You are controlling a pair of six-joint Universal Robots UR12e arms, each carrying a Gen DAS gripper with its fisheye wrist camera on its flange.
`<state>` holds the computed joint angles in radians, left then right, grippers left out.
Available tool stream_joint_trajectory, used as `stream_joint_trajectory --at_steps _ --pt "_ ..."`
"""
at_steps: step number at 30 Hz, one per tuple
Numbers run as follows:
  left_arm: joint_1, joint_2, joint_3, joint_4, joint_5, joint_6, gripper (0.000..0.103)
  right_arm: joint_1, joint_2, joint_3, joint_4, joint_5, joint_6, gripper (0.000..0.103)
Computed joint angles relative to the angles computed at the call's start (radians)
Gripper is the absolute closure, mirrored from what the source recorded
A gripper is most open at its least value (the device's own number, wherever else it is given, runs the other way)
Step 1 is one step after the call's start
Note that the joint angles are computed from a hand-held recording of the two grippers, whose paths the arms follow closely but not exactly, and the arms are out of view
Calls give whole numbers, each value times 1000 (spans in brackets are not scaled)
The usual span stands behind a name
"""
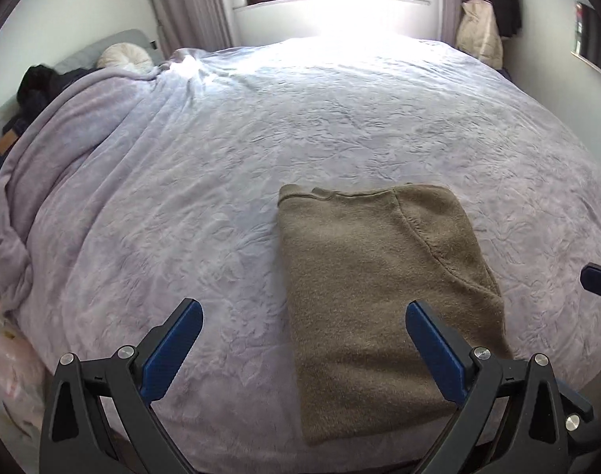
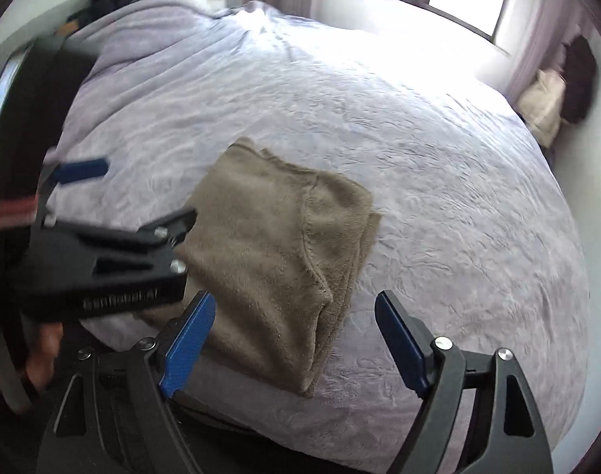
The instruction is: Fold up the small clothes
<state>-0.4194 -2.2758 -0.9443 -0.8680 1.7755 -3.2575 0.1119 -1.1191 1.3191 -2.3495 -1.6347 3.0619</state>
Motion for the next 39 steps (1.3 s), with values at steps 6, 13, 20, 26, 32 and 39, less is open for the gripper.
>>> stream_joint_trajectory --at_steps 6,13,20,26,32,39 --pt "-1 48 -125 112 1 -95 0 22 12 7 45 -90 89 16" --pt "-12 61 -153 134 3 -54 0 24 10 62 -13 -88 187 16" --pt "-16 64 -155 137 34 -55 0 10 1 76 -35 -77 229 16" --pt "-16 59 -144 98 29 -73 0 7 5 70 -8 -40 226 15" --pt "-13 60 -146 84 6 -68 0 15 7 69 -8 -58 221 15" --pt "-18 62 -147 84 11 -74 0 18 8 69 -9 -62 212 15"
